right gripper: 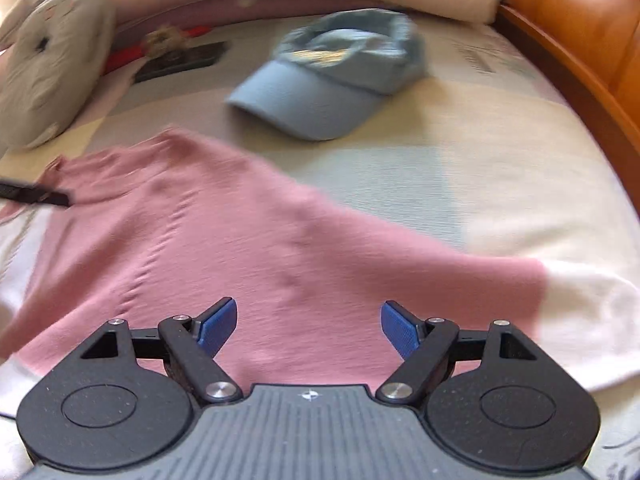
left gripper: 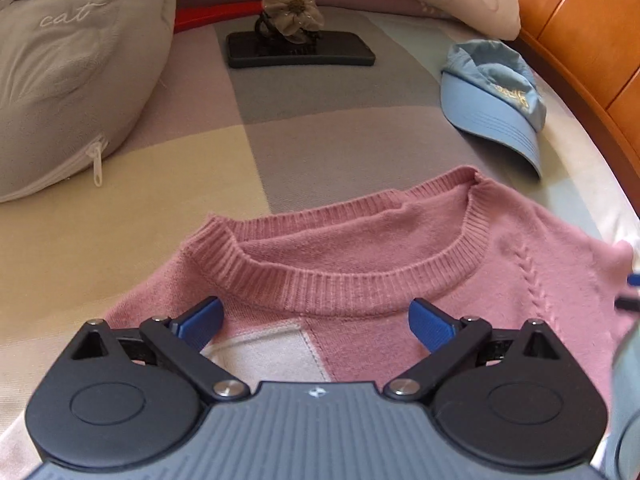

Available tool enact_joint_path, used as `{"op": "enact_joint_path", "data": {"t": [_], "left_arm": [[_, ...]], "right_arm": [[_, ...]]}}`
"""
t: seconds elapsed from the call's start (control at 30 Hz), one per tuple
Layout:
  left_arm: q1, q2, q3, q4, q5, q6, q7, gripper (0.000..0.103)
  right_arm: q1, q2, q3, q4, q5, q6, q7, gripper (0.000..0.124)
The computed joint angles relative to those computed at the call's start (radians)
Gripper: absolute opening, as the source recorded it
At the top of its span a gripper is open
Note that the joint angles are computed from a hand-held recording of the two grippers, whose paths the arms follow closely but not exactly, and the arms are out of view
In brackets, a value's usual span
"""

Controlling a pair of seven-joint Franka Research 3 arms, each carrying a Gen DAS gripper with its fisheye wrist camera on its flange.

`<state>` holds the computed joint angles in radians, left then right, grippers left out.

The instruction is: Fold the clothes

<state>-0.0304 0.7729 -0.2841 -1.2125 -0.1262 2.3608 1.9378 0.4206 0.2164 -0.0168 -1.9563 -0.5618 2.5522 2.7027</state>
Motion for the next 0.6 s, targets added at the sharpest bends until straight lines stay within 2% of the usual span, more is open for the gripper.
{"op": "enact_joint_path", "data": {"t": [0.1,0.17,0.27,0.37,0.47,0.6], "left_arm": [[-0.012,-0.021,0.008,-0.037,0.021,0.010,-0.003,0.099],[-0.022,-0.033,0.015,-0.063,0.033,0.029,-0.017,0.099],[-0.037,-0.041,0.027,-0.082,0.064,0.051,-0.038,0.099],[-0.039,-0.041,0.026,-0.082,0.082,0.048,-0.037,0.099],[-0.041,-0.038,0.026,-0.073,0.090,0.037,-0.040,0.099],[-0.044,-0.039,0.029,-0.077,0.100,0.043,-0.046,0.099]], "right_arm": [[-0.035,-0.023,-0.029,-0.038,0.012,0.026,0.067,0.083],[-0.069,-0.036,-0.036,-0.086,0.044,0.127,0.100,0.083],[-0.093,-0.044,-0.019,-0.138,0.153,0.130,0.093,0.082],[-0.069,-0.104,-0.011,-0.218,0.095,0.130,0.150,0.081],[-0.086,-0.125,0.027,-0.206,0.176,0.056,0.055,0.078],[-0.093,-0.078,0.013,-0.089,-0.013,-0.020,-0.001,0.076]]}}
